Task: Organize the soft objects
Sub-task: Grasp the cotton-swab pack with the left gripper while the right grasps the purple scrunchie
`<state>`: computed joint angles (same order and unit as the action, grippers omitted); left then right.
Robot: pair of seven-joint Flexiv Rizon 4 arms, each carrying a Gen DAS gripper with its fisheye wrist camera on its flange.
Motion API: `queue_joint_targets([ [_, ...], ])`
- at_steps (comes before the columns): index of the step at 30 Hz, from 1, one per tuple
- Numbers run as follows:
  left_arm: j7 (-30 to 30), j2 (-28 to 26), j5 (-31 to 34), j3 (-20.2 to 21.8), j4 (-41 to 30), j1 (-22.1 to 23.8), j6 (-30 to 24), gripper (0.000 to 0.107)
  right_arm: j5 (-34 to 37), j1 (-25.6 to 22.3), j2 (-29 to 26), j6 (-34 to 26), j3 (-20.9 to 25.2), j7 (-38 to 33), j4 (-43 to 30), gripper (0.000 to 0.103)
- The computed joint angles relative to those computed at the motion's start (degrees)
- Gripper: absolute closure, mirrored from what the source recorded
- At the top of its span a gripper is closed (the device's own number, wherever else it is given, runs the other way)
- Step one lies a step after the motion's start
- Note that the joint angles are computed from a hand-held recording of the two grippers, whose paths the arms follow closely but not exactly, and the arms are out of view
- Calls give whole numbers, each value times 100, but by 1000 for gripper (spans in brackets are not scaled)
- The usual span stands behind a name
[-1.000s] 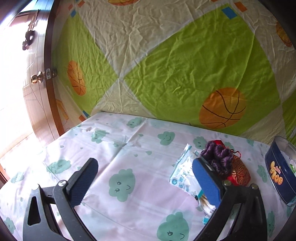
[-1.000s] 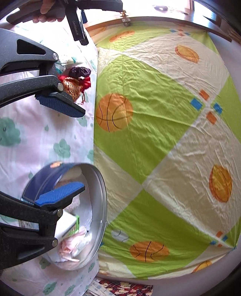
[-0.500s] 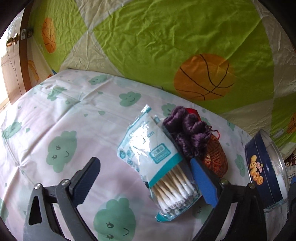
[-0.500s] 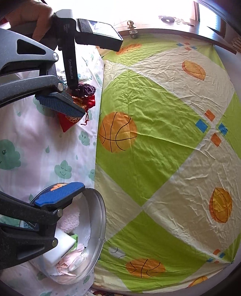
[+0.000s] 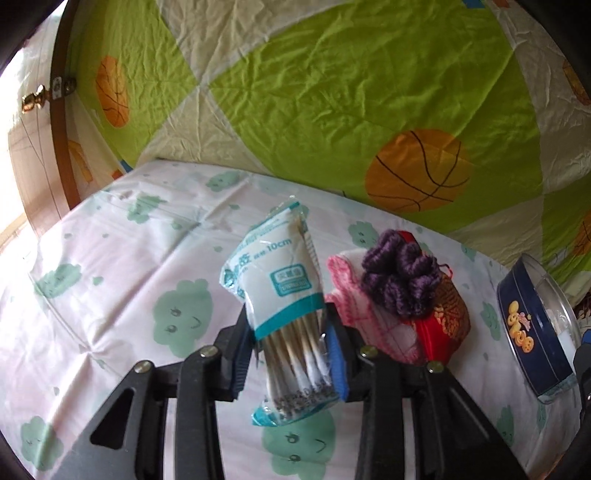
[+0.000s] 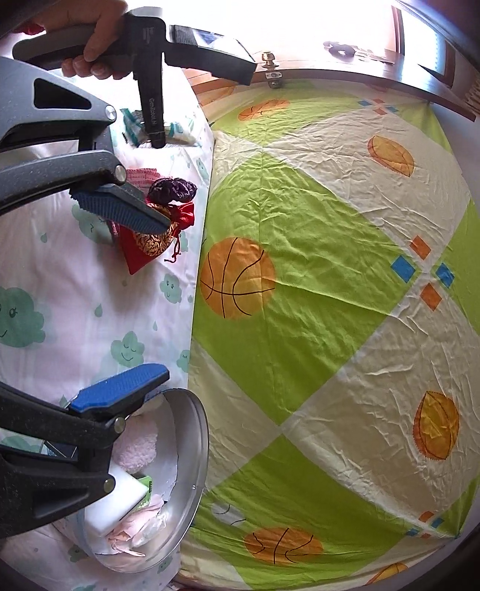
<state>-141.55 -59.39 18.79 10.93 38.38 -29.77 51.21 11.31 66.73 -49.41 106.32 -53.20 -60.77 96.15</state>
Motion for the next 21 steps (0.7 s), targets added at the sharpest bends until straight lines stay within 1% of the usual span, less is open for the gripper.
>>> queue_joint_targets([
  [3,-598,132,371,427,84,-189,-59,72,-118,-138,56,53,218,-83,-107,29],
  [6,-1159,224,844,764,75,-382,-319,72,-275,-319,3,52,433,-229,-440,29],
  [8,-1479,289,1203,945,69,-511,-596,72,-531,-696,48,-97,928,-306,-853,31],
  [9,-1598,315,1332,972,75,-532,-699,72,-689,-894,32,-231,1175,-308,-1099,36],
  [10,-1691,348,1428,955,100,-534,-770,72,-915,-1143,-6,-427,1478,-300,-1407,41],
  [12,-1757,398,1528,819,144,-462,-817,72,-1416,-1626,-98,-816,2086,-280,-1963,47],
  [14,-1726,376,1573,710,69,-398,-973,72,-1869,-2063,-271,-1271,2659,-312,-2574,47],
  [16,-1684,332,1617,646,-34,-376,-1150,72,-2174,-2423,-490,-1788,3162,-319,-3192,47],
  [18,-1690,331,1652,592,-57,-357,-1202,72,-2429,-2857,-758,-2568,3916,-519,-3949,48],
  [20,-1686,318,1704,582,-107,-358,-1274,72,-2623,-3045,-1006,-3042,4269,-647,-4444,54],
  [21,-1690,301,1725,579,-154,-367,-1330,72,-2714,-3116,-1107,-3230,4432,-734,-4633,62],
])
